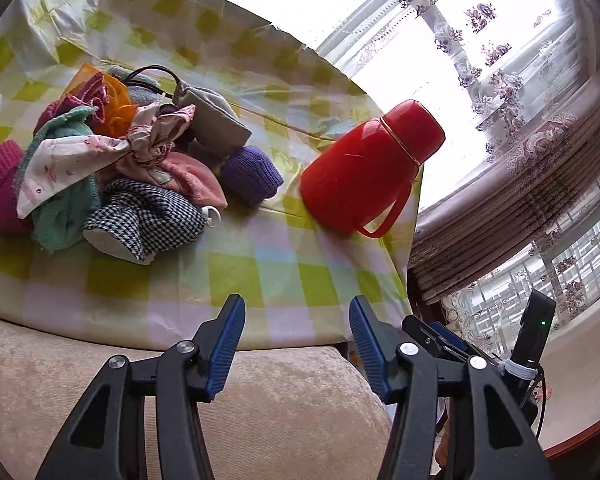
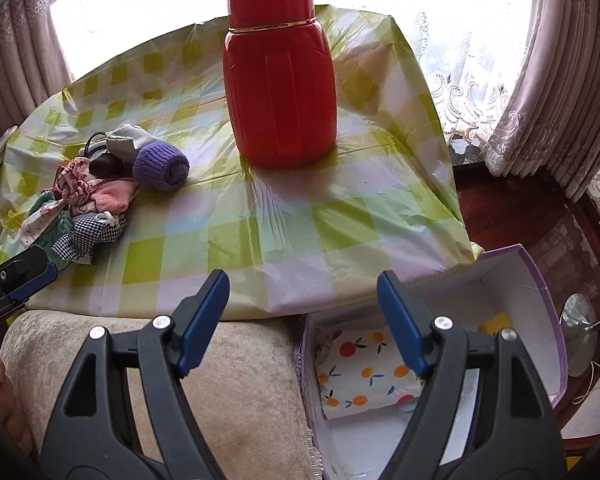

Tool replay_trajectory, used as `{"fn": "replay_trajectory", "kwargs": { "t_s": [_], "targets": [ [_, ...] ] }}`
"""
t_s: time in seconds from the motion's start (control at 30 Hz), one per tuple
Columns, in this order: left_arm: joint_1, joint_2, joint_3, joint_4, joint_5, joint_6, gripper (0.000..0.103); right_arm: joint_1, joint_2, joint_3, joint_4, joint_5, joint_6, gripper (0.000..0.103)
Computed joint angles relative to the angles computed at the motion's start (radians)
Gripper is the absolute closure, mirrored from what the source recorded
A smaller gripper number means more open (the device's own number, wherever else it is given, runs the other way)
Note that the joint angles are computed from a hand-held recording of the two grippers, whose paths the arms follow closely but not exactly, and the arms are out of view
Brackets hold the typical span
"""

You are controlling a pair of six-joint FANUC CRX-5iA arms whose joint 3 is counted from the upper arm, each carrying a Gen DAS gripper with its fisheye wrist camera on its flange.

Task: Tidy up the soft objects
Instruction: 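Move both open tools back over the pile on the table, then grasp the dark pink knit sock with the left tool while the right tool grasps the purple knit sock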

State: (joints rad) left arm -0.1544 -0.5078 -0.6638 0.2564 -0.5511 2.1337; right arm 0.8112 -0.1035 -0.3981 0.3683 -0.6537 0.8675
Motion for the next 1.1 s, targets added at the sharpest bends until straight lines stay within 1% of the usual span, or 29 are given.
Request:
{"fn": "replay_trajectory", "kwargs": {
  "t_s": [0.17, 0.33, 0.43, 0.5, 0.57, 0.67, 0.73, 0.87, 0.97, 1.1],
  "targets": [
    [0.092, -0.127, -0.038, -0.082, -0.106, 0.097, 0.048, 0.038, 0.034, 0.037, -0.030, -0.003, 0.047, 0.024],
    [0.202, -0.252, -0.074, -0.133, -0.202, 0.148, 0.047, 0.065, 0.076, 0.080, -0.068, -0.002, 0.100, 0.023],
    [0.286, -0.313, -0.106, -0.123, -0.248, 0.146, 0.047, 0.078, 0.101, 0.104, -0.067, 0.001, 0.119, 0.022],
    [0.369, -0.361, -0.146, -0.072, -0.272, 0.098, 0.047, 0.086, 0.113, 0.114, -0.055, 0.011, 0.117, 0.022],
    [0.423, -0.387, -0.165, -0.052, -0.291, 0.080, 0.048, 0.092, 0.129, 0.125, -0.041, 0.017, 0.111, 0.020],
    [0.479, -0.398, -0.177, -0.041, -0.308, 0.070, 0.047, 0.097, 0.156, 0.145, -0.033, 0.028, 0.106, 0.019],
    [0.528, -0.408, -0.196, -0.007, -0.319, 0.034, 0.047, 0.100, 0.175, 0.164, -0.038, 0.031, 0.115, 0.019],
    [0.595, -0.398, -0.222, 0.044, -0.319, -0.012, 0.047, 0.107, 0.217, 0.194, -0.028, 0.039, 0.130, 0.018],
    [0.622, -0.377, -0.227, 0.056, -0.308, -0.021, 0.045, 0.106, 0.251, 0.224, -0.027, 0.045, 0.149, 0.017],
    [0.657, -0.337, -0.243, 0.097, -0.282, -0.064, 0.043, 0.105, 0.297, 0.269, -0.030, 0.054, 0.190, 0.016]
  ]
}}
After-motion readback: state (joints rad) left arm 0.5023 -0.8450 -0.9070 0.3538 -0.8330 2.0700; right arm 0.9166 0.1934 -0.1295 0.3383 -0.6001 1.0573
